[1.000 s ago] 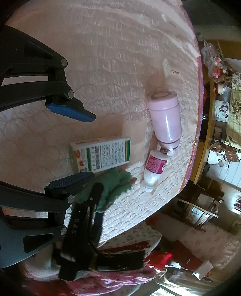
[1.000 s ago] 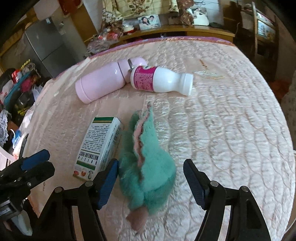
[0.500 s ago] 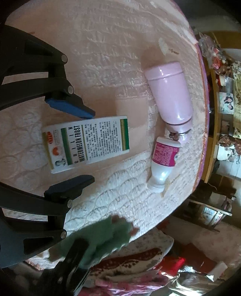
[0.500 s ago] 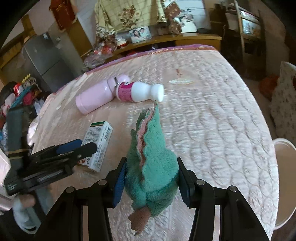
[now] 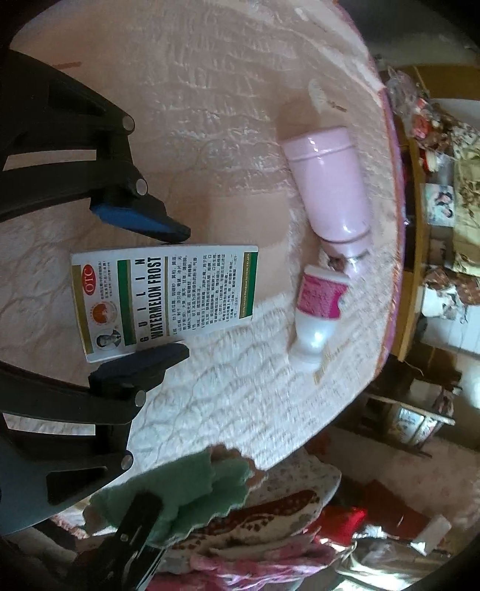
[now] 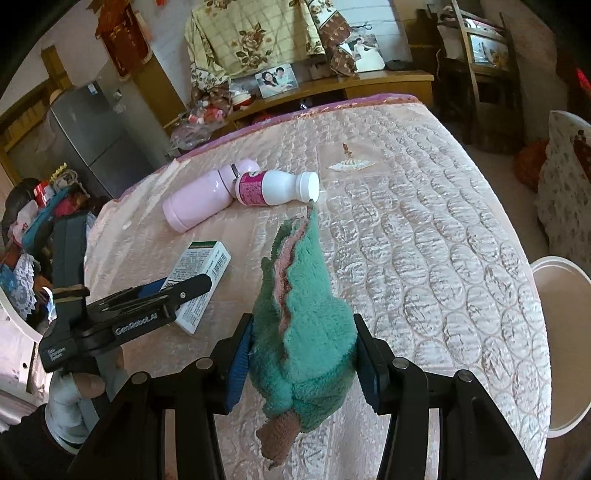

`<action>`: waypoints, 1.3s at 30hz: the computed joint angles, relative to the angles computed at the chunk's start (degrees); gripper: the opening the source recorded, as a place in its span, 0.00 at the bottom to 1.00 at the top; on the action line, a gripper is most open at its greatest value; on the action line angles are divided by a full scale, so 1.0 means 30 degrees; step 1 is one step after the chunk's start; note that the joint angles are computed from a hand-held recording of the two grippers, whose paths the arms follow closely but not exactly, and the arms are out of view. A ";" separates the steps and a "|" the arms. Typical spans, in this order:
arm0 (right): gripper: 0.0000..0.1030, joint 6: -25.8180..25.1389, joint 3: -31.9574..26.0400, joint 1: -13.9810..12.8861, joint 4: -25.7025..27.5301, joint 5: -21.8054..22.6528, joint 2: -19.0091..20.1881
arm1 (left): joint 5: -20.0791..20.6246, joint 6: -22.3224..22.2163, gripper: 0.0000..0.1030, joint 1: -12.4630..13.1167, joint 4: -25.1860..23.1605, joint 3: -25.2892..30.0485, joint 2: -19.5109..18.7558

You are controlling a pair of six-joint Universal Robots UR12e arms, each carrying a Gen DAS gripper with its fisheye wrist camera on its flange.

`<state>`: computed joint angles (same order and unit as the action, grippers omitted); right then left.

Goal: Collect trash
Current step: 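Grasp the white medicine box with the left tool while the right tool grasps the green towel, then carry the medicine box and green towel over the white bucket and open both tools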

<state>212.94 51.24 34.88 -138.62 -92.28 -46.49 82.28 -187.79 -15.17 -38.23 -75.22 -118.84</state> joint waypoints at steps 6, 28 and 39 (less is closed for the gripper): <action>0.47 0.0049 0.0497 0.0098 -0.0395 -0.0306 -0.0393 | -0.0255 0.0375 0.54 -0.0304 0.0847 -0.0658 0.0623; 0.48 0.0447 0.3384 0.0087 -0.1873 -0.1961 -0.2343 | -0.0415 0.1917 0.54 -0.1776 0.1302 -0.0402 0.0829; 0.48 0.1743 0.6429 -0.0413 -0.2600 -0.3279 -0.4274 | -0.0788 0.2638 0.54 -0.2861 0.0573 0.1092 -0.0086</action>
